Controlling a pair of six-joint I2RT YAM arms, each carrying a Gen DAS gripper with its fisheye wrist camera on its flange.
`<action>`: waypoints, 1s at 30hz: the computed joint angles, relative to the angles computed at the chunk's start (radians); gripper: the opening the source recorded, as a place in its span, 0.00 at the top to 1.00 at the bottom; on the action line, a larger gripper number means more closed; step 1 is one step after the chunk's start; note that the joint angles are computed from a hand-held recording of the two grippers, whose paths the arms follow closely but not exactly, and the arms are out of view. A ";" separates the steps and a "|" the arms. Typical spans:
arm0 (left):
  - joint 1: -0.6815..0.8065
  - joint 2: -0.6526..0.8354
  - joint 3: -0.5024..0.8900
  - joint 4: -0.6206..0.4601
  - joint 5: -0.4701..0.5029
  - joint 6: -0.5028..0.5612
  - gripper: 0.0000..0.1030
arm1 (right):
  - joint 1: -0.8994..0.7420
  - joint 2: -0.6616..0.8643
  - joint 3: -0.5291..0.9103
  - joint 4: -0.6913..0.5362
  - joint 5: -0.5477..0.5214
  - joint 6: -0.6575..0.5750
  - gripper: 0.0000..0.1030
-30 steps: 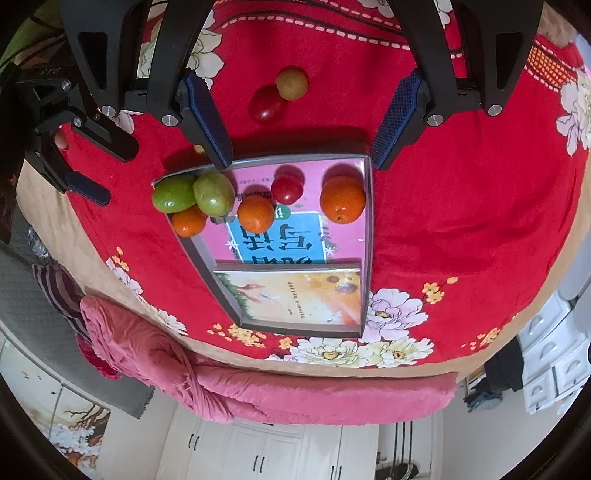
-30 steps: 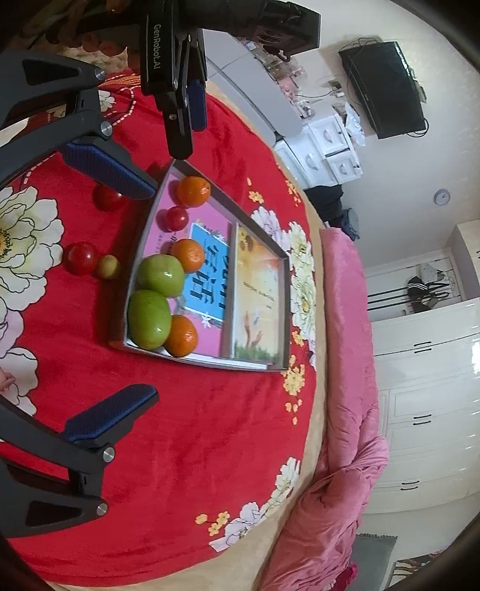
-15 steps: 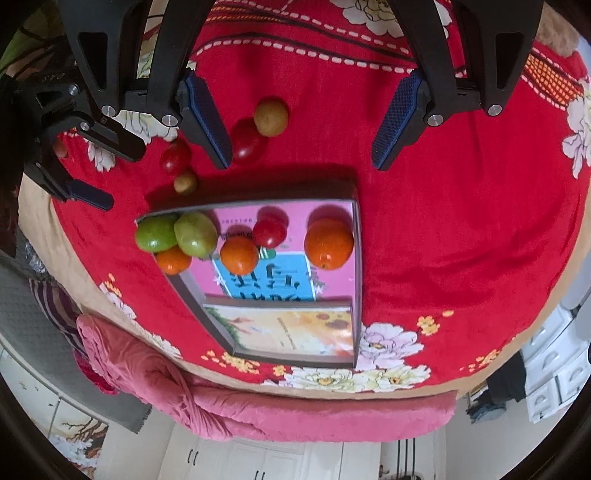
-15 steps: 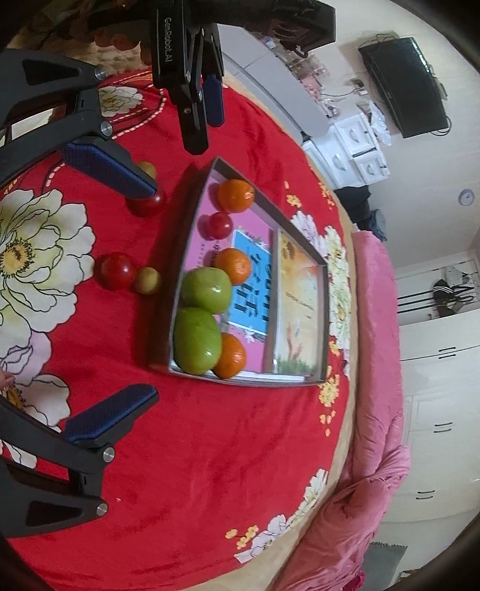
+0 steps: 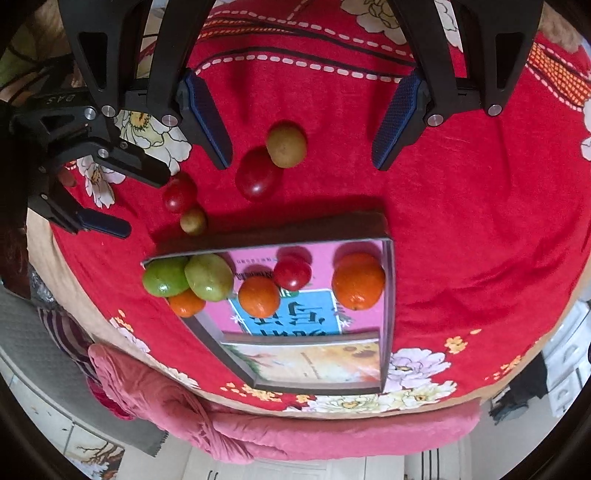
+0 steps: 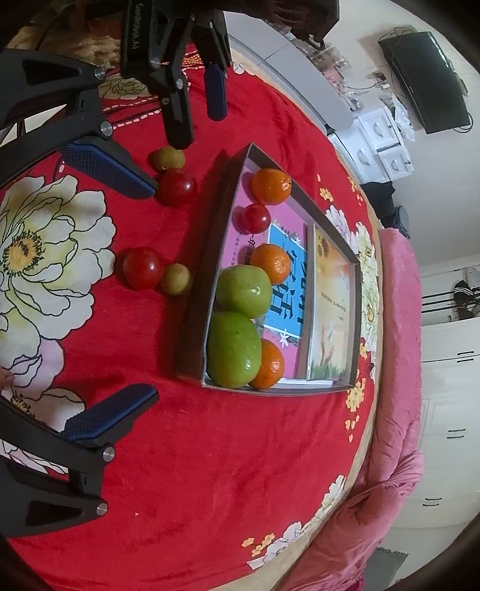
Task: Organize fruits
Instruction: 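Move the left gripper onto a brown kiwi while the right gripper approaches a red tomato, then close the left gripper on the kiwi while the right gripper closes on the tomato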
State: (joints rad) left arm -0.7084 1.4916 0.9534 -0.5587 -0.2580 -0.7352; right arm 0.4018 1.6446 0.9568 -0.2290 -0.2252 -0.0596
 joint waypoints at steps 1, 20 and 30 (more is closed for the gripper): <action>0.001 0.002 -0.002 0.003 0.002 0.001 0.23 | 0.001 0.004 0.001 0.000 -0.001 -0.001 0.05; 0.033 0.029 -0.043 0.089 0.061 0.066 0.43 | 0.014 0.091 0.040 -0.025 -0.060 -0.014 0.58; 0.042 0.053 -0.051 0.128 0.094 0.086 0.58 | 0.022 0.082 0.042 -0.037 -0.110 -0.047 0.72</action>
